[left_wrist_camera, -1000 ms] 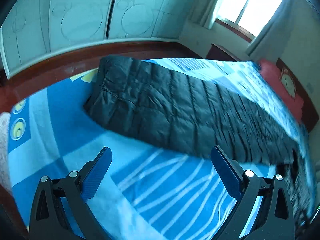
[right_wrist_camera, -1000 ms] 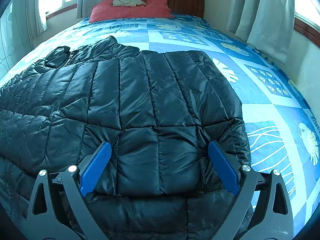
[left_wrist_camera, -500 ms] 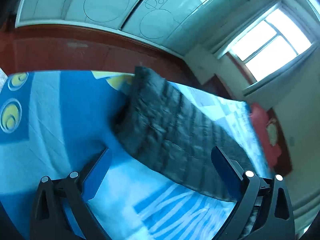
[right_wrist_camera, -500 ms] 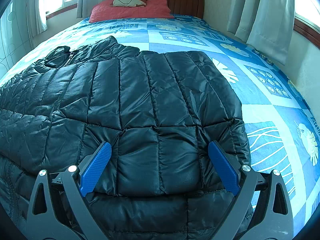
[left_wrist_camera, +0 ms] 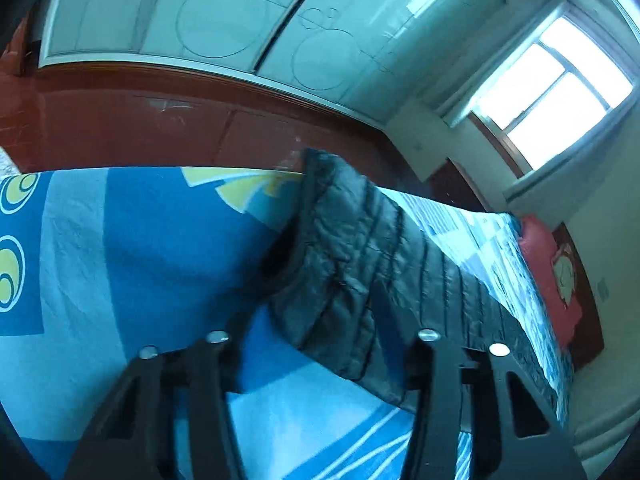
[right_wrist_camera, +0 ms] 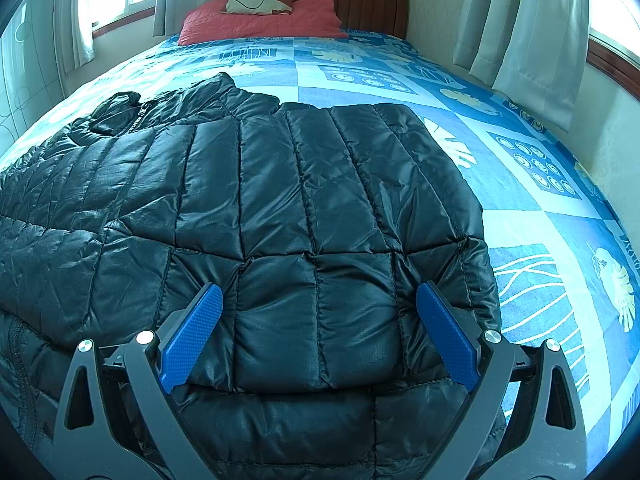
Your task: Fold large clothes
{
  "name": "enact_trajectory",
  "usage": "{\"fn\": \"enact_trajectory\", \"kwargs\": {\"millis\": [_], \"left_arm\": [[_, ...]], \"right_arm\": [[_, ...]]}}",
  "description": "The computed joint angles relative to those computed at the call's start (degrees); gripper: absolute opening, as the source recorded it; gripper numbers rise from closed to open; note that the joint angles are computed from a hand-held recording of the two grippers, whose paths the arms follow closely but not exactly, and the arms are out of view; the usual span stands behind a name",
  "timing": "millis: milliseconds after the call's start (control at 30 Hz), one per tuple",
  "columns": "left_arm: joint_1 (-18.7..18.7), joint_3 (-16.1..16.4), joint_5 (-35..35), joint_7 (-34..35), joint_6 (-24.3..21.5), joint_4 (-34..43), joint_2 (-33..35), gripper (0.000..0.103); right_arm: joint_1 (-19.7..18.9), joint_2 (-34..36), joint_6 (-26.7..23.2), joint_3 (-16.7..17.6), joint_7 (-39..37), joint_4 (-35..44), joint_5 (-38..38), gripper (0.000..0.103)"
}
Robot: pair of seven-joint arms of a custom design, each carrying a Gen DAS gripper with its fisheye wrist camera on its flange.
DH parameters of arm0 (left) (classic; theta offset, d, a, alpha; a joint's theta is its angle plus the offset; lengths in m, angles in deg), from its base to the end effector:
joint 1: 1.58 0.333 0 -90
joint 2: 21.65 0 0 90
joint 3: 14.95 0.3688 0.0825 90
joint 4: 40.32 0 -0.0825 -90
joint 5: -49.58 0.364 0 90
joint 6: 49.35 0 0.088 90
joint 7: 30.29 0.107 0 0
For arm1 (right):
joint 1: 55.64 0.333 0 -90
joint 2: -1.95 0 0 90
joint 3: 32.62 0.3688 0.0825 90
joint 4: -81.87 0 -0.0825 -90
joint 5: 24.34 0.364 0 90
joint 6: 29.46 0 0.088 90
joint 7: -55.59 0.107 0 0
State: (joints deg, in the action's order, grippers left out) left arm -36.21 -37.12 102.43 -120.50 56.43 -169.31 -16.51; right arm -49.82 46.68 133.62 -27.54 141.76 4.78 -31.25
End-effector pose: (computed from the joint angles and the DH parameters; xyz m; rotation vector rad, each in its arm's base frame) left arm 0.3187 -0.3674 0.3862 -2.3855 -0.0982 -0.7811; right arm 0.7960 0.1349 0.3943 -2.0495 1.4955 -0.6603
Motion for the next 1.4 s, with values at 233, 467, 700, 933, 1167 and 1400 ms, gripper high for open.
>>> {"fn": "enact_trajectory", "kwargs": {"millis": [233,467,700,933,1167,1400], "left_arm": [[0.01,-0.05,-0.6,-2.46,-2.09,0.05,-1.08,0.066],[1.11,0.34,-0.53,0.58,-1.61,-0.45,-1.63,0.079],[1.81,0.71,-1.06,5.18,0.26,-0.27,-1.37,0.012],[0.68,0.14,-0.65,10.49,-5.9,5.13,0.84,0.01],[-0.69,1.06,6.95,18.34,-9.13,14.48,5.05,0.009],[-2.45,4.82,17.77,32.43,-3.57,31.31,14.89,0.009]], "right_arm": [[0.05,0.01,0.02,-0.05,-0.04,0.0,0.06,0.097],[0.08,0.01,0.1,-0.15,-0.04,0.01,-0.02,0.097],[0.1,0.0,0.08,-0.12,-0.02,0.01,-0.03,0.097],[0.06,0.0,0.16,-0.08,-0.01,-0.01,-0.07,0.097],[-0.15,-0.05,0.36,0.2,-0.16,-0.16,0.04,0.097],[-0.9,0.42,-0.03,0.98,-1.18,0.77,0.79,0.097]]}}
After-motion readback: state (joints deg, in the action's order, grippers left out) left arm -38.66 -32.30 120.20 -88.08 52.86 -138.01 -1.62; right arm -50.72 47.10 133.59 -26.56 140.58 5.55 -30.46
